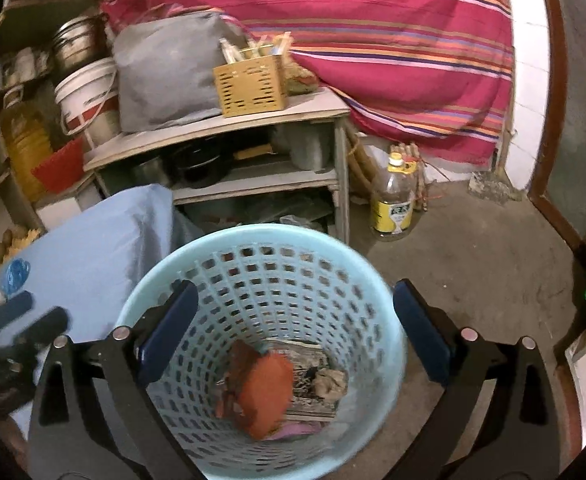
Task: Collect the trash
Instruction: 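Lower the orange bag into the basket and open the left tool, then move both tools back over the table toward the brown paper bag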
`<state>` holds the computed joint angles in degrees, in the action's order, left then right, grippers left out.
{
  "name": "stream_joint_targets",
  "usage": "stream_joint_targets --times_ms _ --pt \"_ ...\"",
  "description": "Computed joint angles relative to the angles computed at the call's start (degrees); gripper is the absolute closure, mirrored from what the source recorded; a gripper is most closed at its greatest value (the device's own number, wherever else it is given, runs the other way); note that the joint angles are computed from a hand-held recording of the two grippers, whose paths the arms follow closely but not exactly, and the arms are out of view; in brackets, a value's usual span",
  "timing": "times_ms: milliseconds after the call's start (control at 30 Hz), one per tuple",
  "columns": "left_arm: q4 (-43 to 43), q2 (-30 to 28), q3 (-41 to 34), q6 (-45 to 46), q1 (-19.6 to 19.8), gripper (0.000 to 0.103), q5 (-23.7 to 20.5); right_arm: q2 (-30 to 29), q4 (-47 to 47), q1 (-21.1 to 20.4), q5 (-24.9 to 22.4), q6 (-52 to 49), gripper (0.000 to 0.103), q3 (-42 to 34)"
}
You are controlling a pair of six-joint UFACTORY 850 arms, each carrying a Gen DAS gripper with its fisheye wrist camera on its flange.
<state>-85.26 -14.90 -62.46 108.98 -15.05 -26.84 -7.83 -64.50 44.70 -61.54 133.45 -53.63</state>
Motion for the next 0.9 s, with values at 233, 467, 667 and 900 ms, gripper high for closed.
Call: stream_joint_targets --times_ms 233,467,667,900 --pt "-4.7 -0.5 -1.7 6.2 9.0 0.014 1.6 -7.4 -3.1 -0.5 5.0 -1.9 0.005 -9.0" --pt "-9.8 -1.4 -3.2 12.0 17.3 0.009 1.1 -15.7 -3.2 -0.3 7.4 -8.4 0.004 -19.5" --pt "-4.1 -3.5 -4.8 8.7 23.3 0.009 -0.3 -18.6 -4.0 0.1 9.2 -7.3 0.004 -23.8" --pt "-3.4 -8.4 -7.2 6.6 27.5 0.009 0.7 -24.0 -2.0 0.4 8.7 -11.6 0.004 -31.9"
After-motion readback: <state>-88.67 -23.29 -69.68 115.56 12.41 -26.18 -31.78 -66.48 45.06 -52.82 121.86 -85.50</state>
